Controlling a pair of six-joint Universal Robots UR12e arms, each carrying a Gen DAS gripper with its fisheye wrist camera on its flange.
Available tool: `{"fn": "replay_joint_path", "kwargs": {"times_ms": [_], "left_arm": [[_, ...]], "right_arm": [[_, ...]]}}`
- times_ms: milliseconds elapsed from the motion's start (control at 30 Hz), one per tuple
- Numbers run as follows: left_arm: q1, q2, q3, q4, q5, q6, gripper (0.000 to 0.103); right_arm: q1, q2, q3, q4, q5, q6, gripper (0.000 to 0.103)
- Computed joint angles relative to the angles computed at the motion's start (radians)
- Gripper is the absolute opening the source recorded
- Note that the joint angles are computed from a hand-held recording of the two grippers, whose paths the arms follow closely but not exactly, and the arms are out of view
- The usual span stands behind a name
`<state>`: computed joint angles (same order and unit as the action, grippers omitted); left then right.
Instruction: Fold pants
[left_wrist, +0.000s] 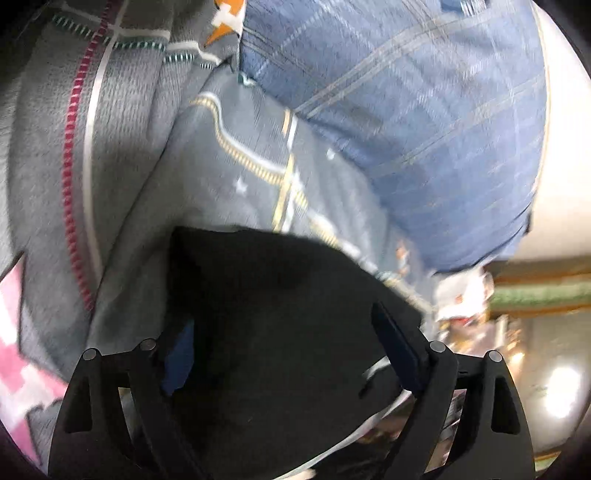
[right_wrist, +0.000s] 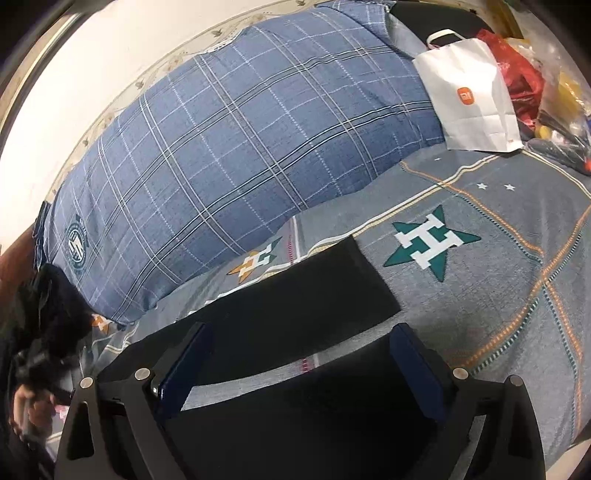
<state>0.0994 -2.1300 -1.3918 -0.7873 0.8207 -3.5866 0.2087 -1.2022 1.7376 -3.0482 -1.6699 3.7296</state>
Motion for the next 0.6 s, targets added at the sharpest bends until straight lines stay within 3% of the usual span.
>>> {"fn": "replay_joint_path", "kwargs": {"times_ms": [133,367,500,600], "left_arm": [[0.008,-0.033,-0.002,0.121,-0.064,-0.104,0.088],[0.002,-0.065,0.035,0.146,0.074,-0.184,0.088],[0.001,-0.06,0.036,0.193,0.06,-0.161,0.088],[-0.009,-0.045,0.043,0.199,0.137,-0.114,0.088]], "right_arm": [[0.001,0.003,-0.004,0.002,-0.003,0.007,0.096],[0.0,0.009,-0.012,0.009,-0.002,0.024,0.096],[0.003,0.011,-0.015,0.009,-0.01,0.017,0.096],[0.003,0.011,-0.015,0.01,-0.019,0.018,0.096]]}}
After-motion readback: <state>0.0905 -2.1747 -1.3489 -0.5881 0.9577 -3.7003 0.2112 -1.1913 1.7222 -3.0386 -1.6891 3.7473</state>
